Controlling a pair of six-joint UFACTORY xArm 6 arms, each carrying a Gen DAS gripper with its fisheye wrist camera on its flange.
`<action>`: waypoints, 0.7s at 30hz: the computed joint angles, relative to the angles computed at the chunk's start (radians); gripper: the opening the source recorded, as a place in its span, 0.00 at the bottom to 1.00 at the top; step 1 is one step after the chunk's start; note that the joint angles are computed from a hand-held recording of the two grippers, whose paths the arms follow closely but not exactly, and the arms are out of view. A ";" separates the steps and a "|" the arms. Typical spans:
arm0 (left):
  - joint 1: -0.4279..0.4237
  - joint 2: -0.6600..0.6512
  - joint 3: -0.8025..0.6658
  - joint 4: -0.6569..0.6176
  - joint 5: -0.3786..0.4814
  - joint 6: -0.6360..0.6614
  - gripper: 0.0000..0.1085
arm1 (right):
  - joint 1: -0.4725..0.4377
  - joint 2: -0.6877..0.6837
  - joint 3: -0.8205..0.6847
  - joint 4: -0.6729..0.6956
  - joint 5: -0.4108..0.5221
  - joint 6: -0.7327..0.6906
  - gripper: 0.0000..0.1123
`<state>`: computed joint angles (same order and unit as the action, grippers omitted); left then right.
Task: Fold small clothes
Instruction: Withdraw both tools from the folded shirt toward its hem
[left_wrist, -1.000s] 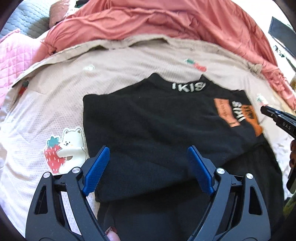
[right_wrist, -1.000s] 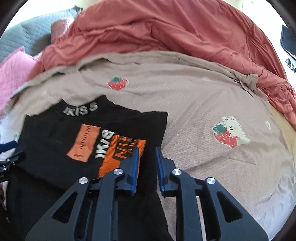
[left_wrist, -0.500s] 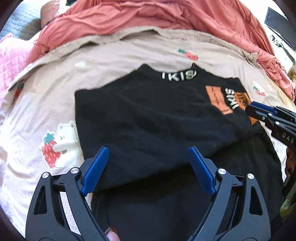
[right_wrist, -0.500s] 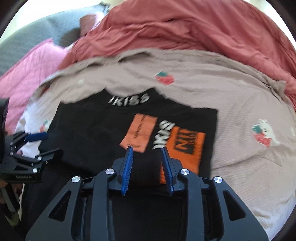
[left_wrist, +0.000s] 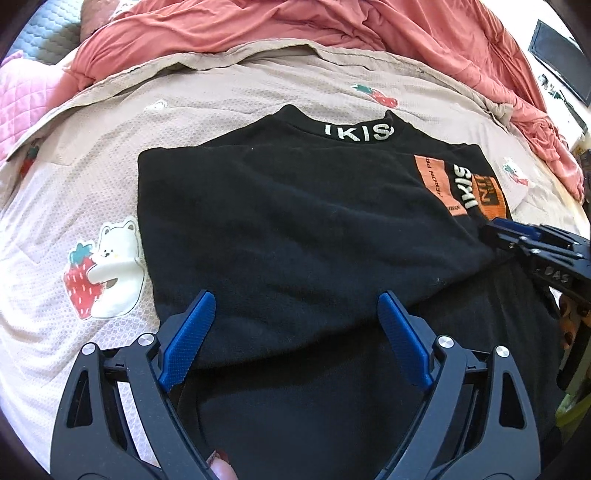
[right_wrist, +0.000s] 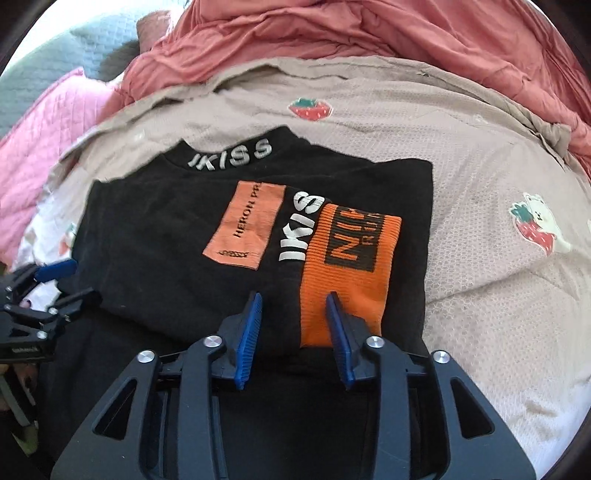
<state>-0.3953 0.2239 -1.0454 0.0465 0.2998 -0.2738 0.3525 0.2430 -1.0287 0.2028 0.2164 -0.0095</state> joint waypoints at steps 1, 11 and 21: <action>-0.001 -0.011 0.005 -0.017 0.002 0.012 0.76 | 0.006 -0.028 0.029 0.075 -0.027 -0.049 0.48; -0.001 -0.083 0.063 -0.167 -0.028 0.069 0.80 | 0.001 -0.150 0.149 0.111 -0.123 -0.035 0.62; 0.019 -0.160 0.111 0.108 -0.038 -0.158 0.86 | -0.002 -0.209 0.197 -0.027 -0.195 0.120 0.86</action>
<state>-0.3761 0.0634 -0.9343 0.1540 0.2613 -0.4313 0.3508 0.0342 -0.8318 0.1754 0.0213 0.1101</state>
